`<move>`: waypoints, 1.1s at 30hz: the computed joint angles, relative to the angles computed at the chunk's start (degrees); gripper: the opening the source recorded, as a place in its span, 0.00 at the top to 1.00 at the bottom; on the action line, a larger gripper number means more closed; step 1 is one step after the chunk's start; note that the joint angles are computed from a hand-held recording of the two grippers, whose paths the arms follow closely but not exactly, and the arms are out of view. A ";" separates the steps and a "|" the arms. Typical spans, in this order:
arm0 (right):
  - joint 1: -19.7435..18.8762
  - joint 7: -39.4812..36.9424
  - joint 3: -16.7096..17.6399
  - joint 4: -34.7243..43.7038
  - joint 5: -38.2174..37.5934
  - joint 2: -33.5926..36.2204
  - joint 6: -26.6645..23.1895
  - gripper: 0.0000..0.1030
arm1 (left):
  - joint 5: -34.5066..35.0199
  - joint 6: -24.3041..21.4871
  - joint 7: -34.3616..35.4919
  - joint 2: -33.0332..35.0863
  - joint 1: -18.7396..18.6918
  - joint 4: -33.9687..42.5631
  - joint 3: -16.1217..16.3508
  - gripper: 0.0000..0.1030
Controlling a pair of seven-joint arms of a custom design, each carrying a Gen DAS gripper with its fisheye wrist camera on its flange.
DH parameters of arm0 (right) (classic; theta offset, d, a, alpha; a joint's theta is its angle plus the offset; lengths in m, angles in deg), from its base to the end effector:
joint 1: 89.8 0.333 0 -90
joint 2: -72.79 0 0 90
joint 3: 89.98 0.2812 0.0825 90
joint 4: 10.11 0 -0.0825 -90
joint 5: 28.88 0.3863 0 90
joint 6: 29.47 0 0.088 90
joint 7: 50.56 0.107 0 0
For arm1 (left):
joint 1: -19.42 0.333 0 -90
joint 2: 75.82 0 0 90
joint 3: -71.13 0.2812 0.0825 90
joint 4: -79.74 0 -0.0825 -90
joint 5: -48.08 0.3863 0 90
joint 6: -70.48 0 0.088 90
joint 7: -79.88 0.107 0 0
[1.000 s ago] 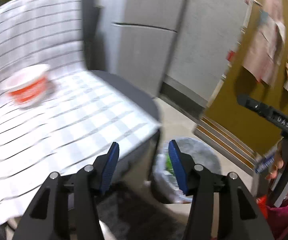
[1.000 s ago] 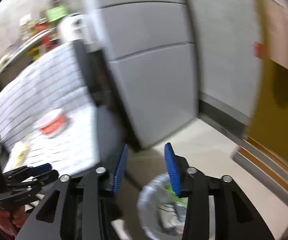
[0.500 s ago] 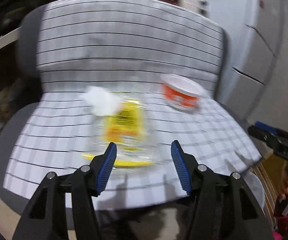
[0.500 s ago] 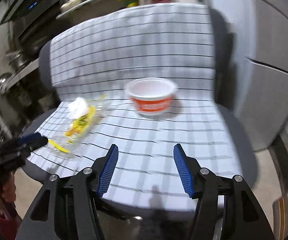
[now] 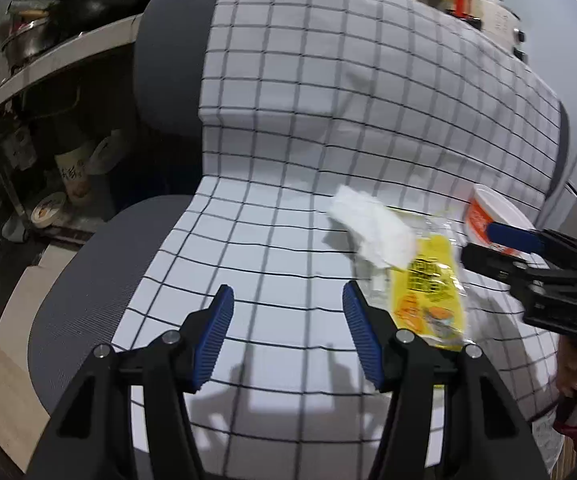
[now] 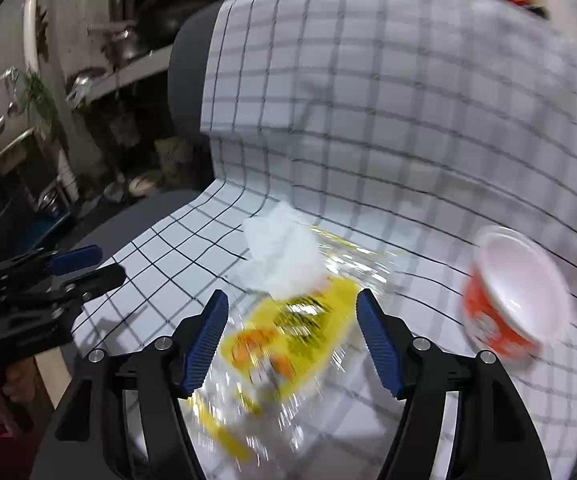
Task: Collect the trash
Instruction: 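Grasp the white tissue with the right tool while the left tool grasps the yellow sausage wrapper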
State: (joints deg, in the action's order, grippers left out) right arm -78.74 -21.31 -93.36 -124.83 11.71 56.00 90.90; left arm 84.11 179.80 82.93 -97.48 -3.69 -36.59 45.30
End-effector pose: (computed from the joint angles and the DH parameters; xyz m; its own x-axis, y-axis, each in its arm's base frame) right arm 0.5072 0.0965 0.6008 0.8303 -0.5486 -0.0985 -0.4505 -0.5565 -0.6981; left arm 0.3303 -0.3581 0.5947 0.4659 -0.8807 0.0852 -0.5897 -0.3808 -0.7122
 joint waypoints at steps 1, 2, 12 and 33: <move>0.27 0.79 0.66 0.90 -0.65 1.36 0.08 0.33 | -0.44 0.66 -0.06 -0.60 0.02 -0.94 0.60 0.46; 0.64 1.98 1.59 2.19 -1.53 3.23 0.50 0.32 | -0.86 1.25 -0.11 -1.19 0.03 -1.82 0.99 0.46; 1.62 6.06 4.05 7.46 -5.98 11.05 -0.52 0.52 | -3.43 7.45 -0.86 -2.81 0.98 -6.10 1.89 0.46; -5.21 -2.13 -6.10 -3.10 3.09 -7.58 3.90 0.98 | 1.22 15.71 8.08 16.11 -3.47 11.97 0.31 0.41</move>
